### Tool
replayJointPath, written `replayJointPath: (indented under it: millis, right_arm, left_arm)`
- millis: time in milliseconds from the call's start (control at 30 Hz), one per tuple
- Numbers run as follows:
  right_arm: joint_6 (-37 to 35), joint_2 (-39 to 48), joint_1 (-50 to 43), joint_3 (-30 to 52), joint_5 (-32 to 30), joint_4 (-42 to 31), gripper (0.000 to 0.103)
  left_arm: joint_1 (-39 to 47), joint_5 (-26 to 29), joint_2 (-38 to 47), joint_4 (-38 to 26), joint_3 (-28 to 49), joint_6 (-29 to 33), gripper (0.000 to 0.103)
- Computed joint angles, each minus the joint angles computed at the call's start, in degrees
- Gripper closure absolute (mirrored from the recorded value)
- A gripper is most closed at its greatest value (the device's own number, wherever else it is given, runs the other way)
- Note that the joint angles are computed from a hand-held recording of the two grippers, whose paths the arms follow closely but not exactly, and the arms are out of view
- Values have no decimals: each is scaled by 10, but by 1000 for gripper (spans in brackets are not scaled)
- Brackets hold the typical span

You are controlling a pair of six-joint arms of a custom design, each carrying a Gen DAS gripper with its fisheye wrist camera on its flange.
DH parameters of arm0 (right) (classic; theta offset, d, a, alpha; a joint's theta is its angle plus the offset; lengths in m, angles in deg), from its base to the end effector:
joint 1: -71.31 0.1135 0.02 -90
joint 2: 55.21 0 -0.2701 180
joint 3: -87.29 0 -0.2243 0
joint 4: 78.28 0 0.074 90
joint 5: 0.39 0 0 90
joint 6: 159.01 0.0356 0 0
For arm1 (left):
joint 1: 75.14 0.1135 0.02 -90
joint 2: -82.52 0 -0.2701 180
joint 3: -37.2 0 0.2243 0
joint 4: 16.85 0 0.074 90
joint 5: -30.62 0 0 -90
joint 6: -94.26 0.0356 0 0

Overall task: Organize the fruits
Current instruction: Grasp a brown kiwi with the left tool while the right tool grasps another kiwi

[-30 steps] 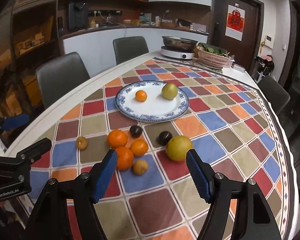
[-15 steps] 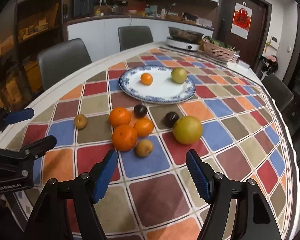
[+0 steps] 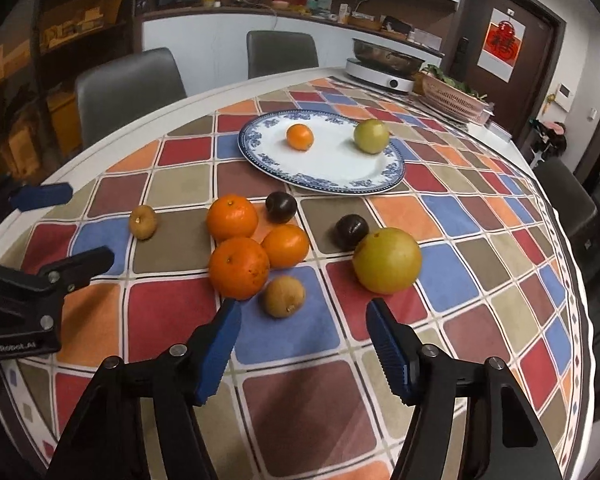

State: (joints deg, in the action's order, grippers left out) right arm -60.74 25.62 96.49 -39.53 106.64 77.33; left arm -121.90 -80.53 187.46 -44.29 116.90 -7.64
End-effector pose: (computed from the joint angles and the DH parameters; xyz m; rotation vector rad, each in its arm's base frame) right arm 0.2235 0.0936 0.1909 -0.2330 2.4164 -0.1077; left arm 0.2543 -0.2516 0.1936 0.5749 2.3367 -0.0064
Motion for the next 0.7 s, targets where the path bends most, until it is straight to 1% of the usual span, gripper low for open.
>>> replayJointPath:
  millis: [67,100,200,267,333,400,433,500,600,700]
  right_arm:
    - [-7,12,-9,10,-13,-3,41]
    - [-10,22,-15,17,-18,-4,42]
    - [-15,40,-31,28,-36,-7,49]
    - [-17,49,-39,32,-49,-6,49]
    - [-21,57,-44,36,-57,-6,49]
    - [-23,64,-47,39,-65,-6,52]
    - [-25,68,-49,41,-69,-7,53]
    - [-27,73,-54,43,-78,-5,53]
    - [-31,77,-58,46,-81,0,53]
    - [-31,80,-63,51,-88,-3,53]
  left_arm:
    - [7,8,16,-1,18,6,32]
    - [12,14,27,-7,31,6,35]
    - [20,30,49,-16,55,5,39]
    - [22,41,63,-22,68,0,42]
    - [26,49,75,-30,80,-4,46]
    - [27,53,84,-34,89,-5,52]
    - [29,57,89,-36,94,-6,52]
    - [30,61,93,-35,97,-9,58]
    - [34,72,98,-37,105,-14,60]
    - [33,63,105,-45,115,-16,64]
